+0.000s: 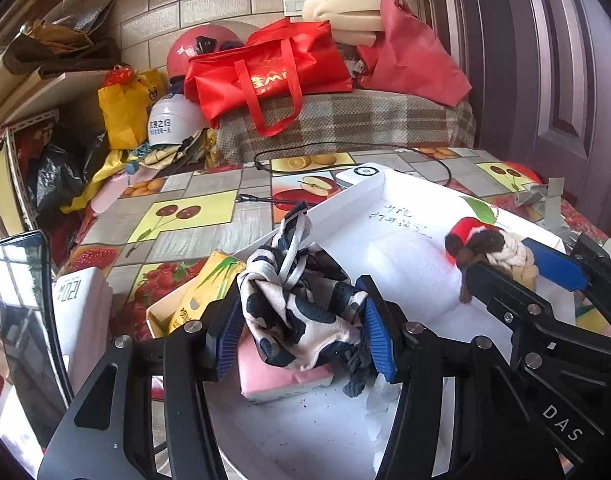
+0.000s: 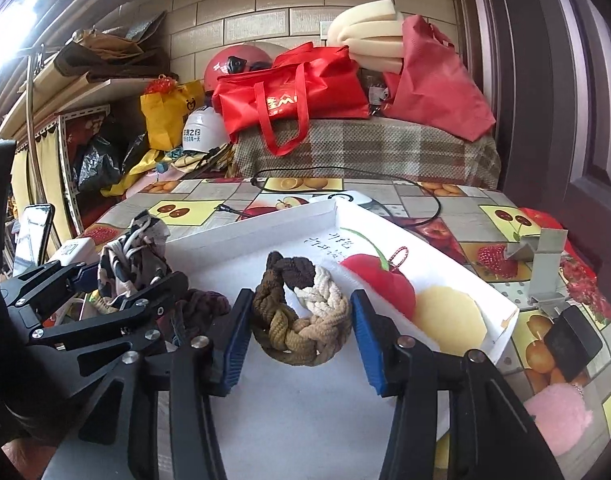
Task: Organize soft objects
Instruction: 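Lower the cloth and rope toy into the tray and open both grippers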
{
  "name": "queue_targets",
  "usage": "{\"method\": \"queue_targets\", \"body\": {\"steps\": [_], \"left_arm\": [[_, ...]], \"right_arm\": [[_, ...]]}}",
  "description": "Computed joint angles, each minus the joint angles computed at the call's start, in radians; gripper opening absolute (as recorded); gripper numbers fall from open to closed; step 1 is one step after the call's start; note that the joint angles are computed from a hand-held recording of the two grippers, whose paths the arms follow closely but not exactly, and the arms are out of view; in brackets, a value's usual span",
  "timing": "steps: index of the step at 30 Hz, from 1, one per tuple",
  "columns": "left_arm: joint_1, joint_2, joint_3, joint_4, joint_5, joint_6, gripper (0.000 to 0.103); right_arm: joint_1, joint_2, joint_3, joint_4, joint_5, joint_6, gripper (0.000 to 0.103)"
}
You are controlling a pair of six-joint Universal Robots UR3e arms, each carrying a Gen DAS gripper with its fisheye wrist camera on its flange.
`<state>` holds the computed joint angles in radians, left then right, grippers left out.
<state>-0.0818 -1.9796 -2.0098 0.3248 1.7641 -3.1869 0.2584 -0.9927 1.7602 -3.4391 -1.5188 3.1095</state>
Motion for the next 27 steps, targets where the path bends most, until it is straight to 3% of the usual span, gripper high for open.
{"method": "queue_targets", "body": {"steps": [3,4,6,8,15,21,27], "left_arm": [[0.007,0.002,-0.02,0.031,0.039,-0.052,0.084],[0.02,0.007,-0.031,0.037,0.028,-0.07,0.093],[0.035,0.015,-0.038,0.024,0.026,-0.097,0.103],[0.039,0.02,-0.039,0.017,0.025,-0.106,0.103],[0.027,0.014,-0.076,0.108,0.062,-0.106,0.103],[0.063,0.027,-0.151,0.235,0.007,-0.116,0.103],[0.043,0.009,-0.187,0.371,0.019,-0.088,0.103]], "right_arm": [[-0.002,0.0,0.008,-0.019,-0.032,0.035,0.072],[-0.009,-0.002,0.011,-0.02,-0.031,0.051,0.082],[-0.02,-0.006,0.019,-0.023,-0.017,0.066,0.092],[-0.019,-0.007,0.026,-0.037,-0.022,0.067,0.103],[-0.016,-0.004,0.052,-0.107,-0.026,0.058,0.103],[0.01,0.005,0.093,-0.228,-0.054,0.02,0.103],[0.076,-0.01,0.136,-0.279,-0.193,-0.028,0.103]]}}
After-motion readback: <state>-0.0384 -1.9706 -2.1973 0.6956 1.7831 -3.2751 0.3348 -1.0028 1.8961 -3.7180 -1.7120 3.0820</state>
